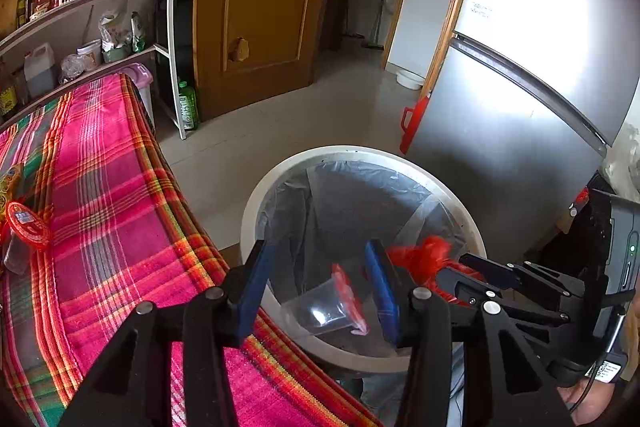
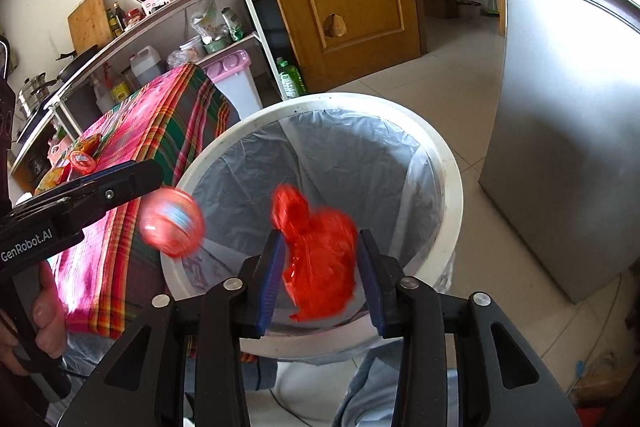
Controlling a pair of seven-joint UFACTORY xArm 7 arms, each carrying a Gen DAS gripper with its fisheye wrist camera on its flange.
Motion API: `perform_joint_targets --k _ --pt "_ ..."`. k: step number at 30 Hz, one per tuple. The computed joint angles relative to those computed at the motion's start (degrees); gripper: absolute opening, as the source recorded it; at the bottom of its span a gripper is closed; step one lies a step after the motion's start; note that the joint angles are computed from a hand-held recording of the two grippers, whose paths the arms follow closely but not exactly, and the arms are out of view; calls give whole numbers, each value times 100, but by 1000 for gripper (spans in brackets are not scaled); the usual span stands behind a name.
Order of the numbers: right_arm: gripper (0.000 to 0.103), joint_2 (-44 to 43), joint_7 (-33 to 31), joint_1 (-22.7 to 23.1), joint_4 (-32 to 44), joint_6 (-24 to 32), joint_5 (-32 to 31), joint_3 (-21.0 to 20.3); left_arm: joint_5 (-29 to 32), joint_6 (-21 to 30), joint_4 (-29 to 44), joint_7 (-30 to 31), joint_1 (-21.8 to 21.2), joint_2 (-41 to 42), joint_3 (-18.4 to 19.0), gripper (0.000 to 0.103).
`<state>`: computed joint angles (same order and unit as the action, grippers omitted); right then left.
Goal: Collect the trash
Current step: 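Carry the red bag over the white bin and open the right gripper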
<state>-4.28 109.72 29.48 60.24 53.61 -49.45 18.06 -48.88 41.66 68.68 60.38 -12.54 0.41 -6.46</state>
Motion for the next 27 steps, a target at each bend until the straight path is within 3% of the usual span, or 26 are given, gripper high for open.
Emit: perform_joint_targets --k 2,12,27 --pt "43 -2 51 11 3 32 -45 17 -15 10 -2 -16 10 -3 7 63" --pt "43 -5 103 180 233 536 -310 161 -510 -8 -192 261 77 -250 139 63" --pt "43 779 -365 853 1520 1107 -887 96 -1069 -242 -932 839 300 -1133 763 63"
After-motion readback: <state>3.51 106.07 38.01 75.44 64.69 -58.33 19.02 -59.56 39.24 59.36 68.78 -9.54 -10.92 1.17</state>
